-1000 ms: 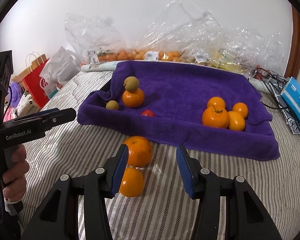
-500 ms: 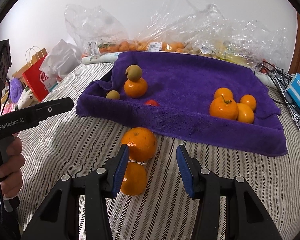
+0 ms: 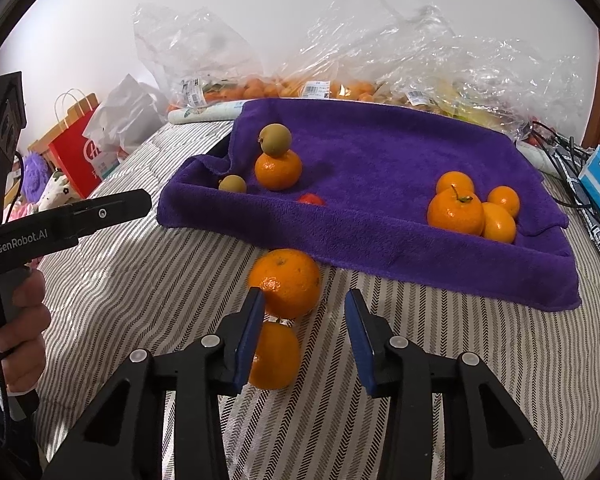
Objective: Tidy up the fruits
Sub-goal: 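Move the right tool to a loose orange on the bedspread and grasp it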
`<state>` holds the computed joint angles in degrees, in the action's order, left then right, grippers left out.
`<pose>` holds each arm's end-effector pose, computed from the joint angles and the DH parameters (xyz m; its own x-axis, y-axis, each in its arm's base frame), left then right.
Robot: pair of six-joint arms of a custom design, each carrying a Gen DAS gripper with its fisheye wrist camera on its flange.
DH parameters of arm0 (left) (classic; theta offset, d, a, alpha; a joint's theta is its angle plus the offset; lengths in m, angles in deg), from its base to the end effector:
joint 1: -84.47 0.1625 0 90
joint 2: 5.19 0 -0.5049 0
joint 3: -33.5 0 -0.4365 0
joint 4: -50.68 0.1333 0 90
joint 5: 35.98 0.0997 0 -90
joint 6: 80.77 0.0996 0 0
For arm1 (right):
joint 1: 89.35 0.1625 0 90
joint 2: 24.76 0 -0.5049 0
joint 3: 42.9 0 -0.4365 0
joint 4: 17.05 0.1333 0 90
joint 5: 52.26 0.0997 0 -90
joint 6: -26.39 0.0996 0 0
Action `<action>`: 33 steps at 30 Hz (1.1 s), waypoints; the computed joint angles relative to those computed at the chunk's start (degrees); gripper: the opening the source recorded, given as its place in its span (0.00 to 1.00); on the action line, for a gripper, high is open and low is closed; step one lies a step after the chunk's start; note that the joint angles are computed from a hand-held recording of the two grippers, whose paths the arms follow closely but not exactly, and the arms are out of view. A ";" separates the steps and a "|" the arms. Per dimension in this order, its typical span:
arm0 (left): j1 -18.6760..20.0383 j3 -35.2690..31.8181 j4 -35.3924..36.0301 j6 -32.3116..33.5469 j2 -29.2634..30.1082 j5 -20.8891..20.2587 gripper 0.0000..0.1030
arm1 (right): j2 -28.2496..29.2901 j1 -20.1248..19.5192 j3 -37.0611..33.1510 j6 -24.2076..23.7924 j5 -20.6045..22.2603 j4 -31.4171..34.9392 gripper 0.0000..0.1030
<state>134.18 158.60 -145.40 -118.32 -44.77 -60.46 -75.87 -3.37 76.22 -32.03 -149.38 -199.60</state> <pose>-0.1726 -0.5499 0.0454 -0.7835 -0.4161 -0.4616 0.1614 0.5810 -0.7978 0.0777 -0.6192 0.1022 -0.5708 -0.7097 0.4129 -0.8068 0.5782 -0.1214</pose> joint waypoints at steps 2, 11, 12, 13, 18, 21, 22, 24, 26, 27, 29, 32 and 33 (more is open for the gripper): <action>-0.03 0.06 -0.03 -0.09 0.04 0.02 0.68 | 0.09 0.04 -0.03 -0.12 0.00 0.19 0.40; -0.01 0.16 0.40 -0.62 0.01 -0.03 0.68 | -0.19 0.05 0.50 -1.60 0.49 0.20 0.30; -0.06 0.18 0.51 -0.77 0.04 -0.01 0.68 | -0.21 0.04 0.50 -1.68 0.43 0.14 0.30; -0.04 0.25 0.46 -0.75 0.02 -0.03 0.68 | -0.27 0.01 0.49 -1.75 0.39 0.17 0.30; -0.21 0.43 1.06 -1.24 -0.05 -0.03 0.68 | -0.60 -0.42 0.56 -1.86 0.59 0.18 0.30; -0.34 0.48 0.79 -0.98 -0.07 -0.18 0.68 | -0.95 -0.60 0.62 -1.88 0.55 0.50 0.31; -0.42 0.47 0.82 -0.93 -0.04 -0.18 0.68 | -1.04 -0.63 0.66 -2.00 0.51 0.50 0.31; -0.52 0.45 0.84 -0.91 -0.01 -0.22 0.68 | -1.19 -0.70 0.82 -2.36 0.62 0.42 0.34; -0.63 0.45 0.70 -0.81 0.05 -0.34 0.68 | -1.15 -0.70 0.80 -2.41 0.72 0.52 0.35; -0.64 0.42 0.76 -0.80 0.05 -0.39 0.68 | -1.09 -0.62 0.67 -2.29 0.75 0.91 0.35; -0.66 0.33 1.34 -1.05 0.01 -0.33 0.68 | -0.88 -0.38 0.41 -2.23 0.74 1.41 0.35; -0.65 0.43 2.47 -1.84 -0.27 -0.06 0.68 | -0.36 0.17 0.02 -2.64 0.53 1.59 0.39; -0.67 0.57 2.47 -2.04 -0.36 0.03 0.68 | -0.13 0.29 -0.15 -2.71 0.76 1.61 0.40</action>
<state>133.51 159.17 -142.94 -120.36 -45.13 -60.43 -76.00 -3.08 76.07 -34.74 -148.62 -197.99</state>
